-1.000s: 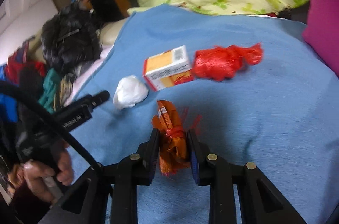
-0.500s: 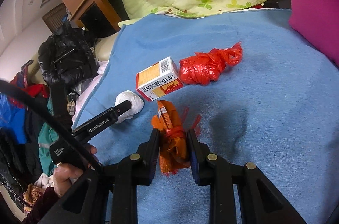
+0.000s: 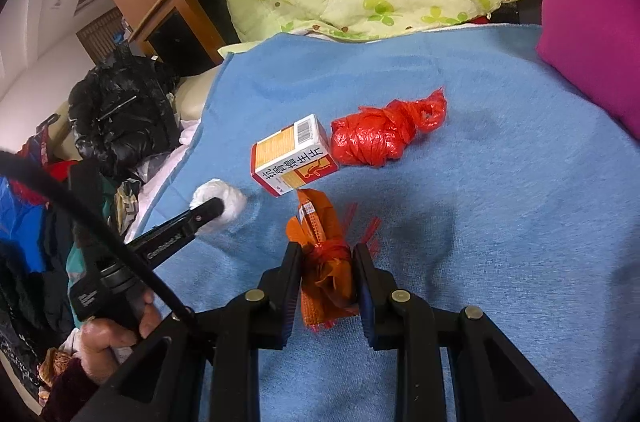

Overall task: Collect trash
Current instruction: 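Lift the white tissue with the left tool while the right lifts the orange wrapper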

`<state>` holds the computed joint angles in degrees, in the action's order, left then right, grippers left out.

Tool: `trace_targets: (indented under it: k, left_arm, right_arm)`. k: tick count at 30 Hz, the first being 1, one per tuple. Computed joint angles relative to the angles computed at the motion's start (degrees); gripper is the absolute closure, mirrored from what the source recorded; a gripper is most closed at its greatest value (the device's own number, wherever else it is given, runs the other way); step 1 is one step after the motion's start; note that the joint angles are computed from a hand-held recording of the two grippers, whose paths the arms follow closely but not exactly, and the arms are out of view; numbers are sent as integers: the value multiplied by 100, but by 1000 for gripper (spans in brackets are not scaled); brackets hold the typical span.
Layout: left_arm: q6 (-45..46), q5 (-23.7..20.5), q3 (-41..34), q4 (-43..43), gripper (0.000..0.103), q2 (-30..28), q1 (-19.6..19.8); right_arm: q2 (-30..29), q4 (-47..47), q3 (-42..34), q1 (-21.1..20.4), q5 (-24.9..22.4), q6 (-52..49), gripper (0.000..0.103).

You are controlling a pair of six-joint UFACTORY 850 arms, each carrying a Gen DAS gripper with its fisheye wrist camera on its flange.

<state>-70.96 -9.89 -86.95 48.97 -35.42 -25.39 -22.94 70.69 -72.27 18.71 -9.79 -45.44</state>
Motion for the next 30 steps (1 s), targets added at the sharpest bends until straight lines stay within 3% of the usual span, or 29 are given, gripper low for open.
trace_targets:
  k: [7, 12, 19, 27, 30]
  left_arm:
    - [-1730, -790, 494, 2189, 80, 546, -364]
    - [-2159, -1050, 758, 2902, 80, 880, -657]
    - [-2100, -1313, 816, 3112, 80, 1079, -1007]
    - [-1630, -1514, 635, 2760, 80, 1064, -1300]
    - [-1526, -1602, 542, 2674, 80, 1019, -1395]
  right_arm:
    - [303, 752, 308, -33, 124, -745, 75]
    - [723, 1858, 711, -108, 159, -1799, 75]
    - [1379, 4020, 1376, -251, 138, -3899, 75]
    - [2029, 5311, 2023, -452, 95, -5145, 75]
    - [2117, 5237, 2125, -573, 4, -5052, 75]
